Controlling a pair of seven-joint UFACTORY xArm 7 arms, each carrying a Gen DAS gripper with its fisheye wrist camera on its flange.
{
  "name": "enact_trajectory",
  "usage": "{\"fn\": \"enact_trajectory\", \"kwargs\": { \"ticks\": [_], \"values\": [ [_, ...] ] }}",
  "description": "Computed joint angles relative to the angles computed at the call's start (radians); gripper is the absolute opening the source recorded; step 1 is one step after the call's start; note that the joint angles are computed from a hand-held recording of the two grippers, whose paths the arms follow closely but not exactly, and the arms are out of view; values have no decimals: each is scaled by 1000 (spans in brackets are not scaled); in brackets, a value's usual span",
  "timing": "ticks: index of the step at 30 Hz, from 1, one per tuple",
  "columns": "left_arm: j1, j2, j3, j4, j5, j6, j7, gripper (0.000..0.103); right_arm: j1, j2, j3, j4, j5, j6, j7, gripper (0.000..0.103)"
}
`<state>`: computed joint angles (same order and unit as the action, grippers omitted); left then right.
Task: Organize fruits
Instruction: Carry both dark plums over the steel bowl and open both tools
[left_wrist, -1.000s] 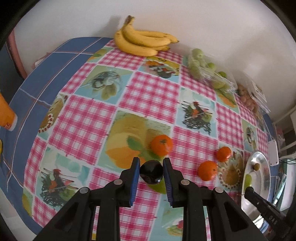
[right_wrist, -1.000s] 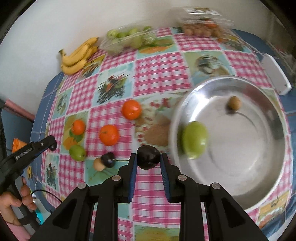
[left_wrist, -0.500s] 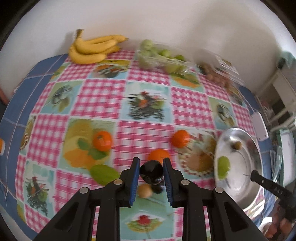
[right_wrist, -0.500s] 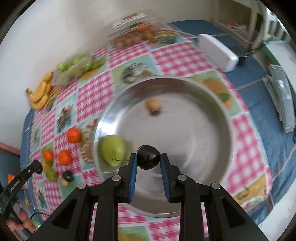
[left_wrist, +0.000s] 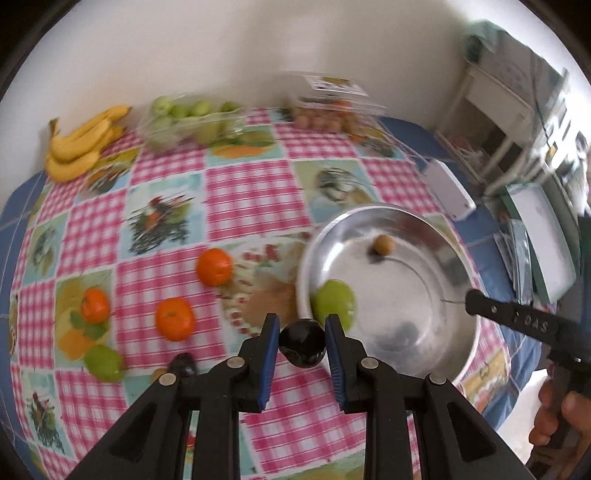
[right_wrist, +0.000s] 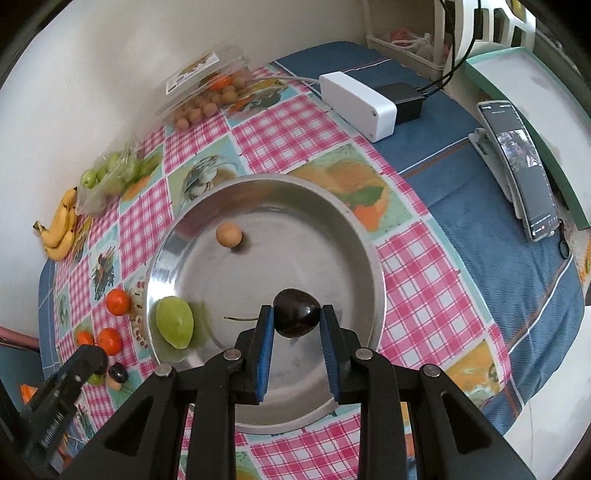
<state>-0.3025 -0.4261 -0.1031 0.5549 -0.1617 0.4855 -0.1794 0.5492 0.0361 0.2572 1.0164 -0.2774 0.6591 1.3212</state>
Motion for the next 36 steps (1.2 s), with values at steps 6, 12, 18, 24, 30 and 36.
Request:
{"fn": "enact_trajectory", "kwargs": {
  "ticks": [6,12,18,24,30,36],
  "values": [
    [-32,34,-25,14,5,-20,10,27,-1,-5,0,-2,0,-5,-1,26],
    [-54,71,-47,25,23,-43,11,27,-4,-2,1,-3,12,-6,-13,26],
    [-61,118,-62,39,48,-57,-5,27,0,33,-2,9,56,-6,-57,26],
    [-68,156,-62,46,54,-65,-9,27,5,63,-10,20,93,-1,-96,26],
    [-68,191,-67,54,62,-72,-19,27,9,81,-15,28,119,4,-123,26],
    [-73,210,-66,58,55,-70,-21,27,14,101,-18,48,135,21,-142,26]
  ]
}}
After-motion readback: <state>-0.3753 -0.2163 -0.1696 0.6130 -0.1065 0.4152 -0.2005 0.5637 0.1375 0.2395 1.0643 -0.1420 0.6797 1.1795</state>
